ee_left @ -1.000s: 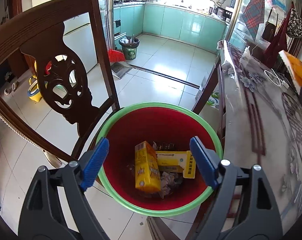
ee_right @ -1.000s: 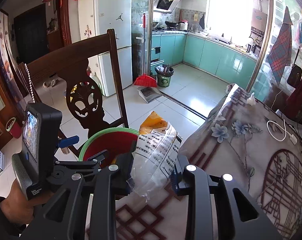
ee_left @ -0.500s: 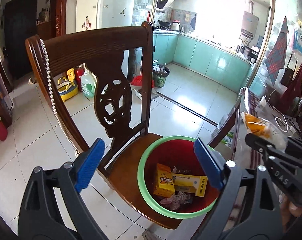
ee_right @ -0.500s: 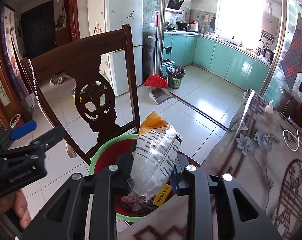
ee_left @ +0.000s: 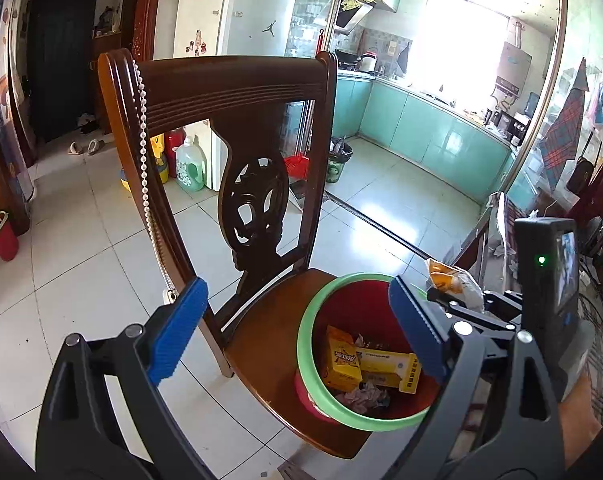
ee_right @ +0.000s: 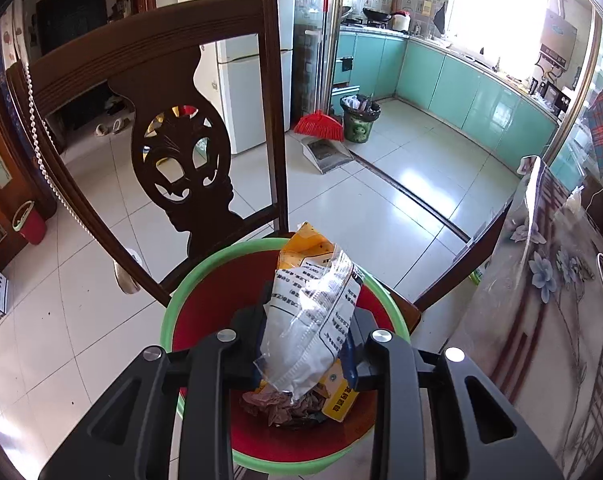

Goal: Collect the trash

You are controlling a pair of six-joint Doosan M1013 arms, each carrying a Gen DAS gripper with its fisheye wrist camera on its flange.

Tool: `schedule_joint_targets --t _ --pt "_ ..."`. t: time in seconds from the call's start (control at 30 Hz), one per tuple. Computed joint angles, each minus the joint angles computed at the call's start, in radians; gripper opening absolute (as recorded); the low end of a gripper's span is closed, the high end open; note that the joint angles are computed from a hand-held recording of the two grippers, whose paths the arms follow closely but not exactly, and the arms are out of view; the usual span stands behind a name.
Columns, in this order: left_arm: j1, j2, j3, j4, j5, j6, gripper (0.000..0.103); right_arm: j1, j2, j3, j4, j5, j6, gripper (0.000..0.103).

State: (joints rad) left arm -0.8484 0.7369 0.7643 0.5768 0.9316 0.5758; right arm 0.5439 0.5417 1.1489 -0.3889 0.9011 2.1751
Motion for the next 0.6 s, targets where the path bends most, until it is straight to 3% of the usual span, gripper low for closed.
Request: schedule_joint_targets --t 0.13,0.23,0.4,0.47,0.6 --pt "0.004 -0.01 0.022 -0.002 -0.001 0.004 0.09 0.0 0.016 -0.017 0.025 0.016 -0.019 0.035" --pt "0.004 -0.015 0.032 -0.005 -0.002 0.006 0.09 0.009 0.011 -0.011 0.004 0.013 -0.006 0.063" --pt "0.001 -0.02 0.033 -0.002 -0.01 0.008 0.092 0.018 -0.016 0.017 -0.03 -0.013 0.019 0.083" --pt "-0.004 -0.021 0.031 0.007 -0.011 0.01 0.093 0.022 -0.027 0.026 -0.051 -0.021 0.044 0.096" --pt "-0.017 -0.029 0.024 0.033 -0.007 0.012 0.095 0.027 -0.062 0.054 -0.082 -0.027 0.073 0.096"
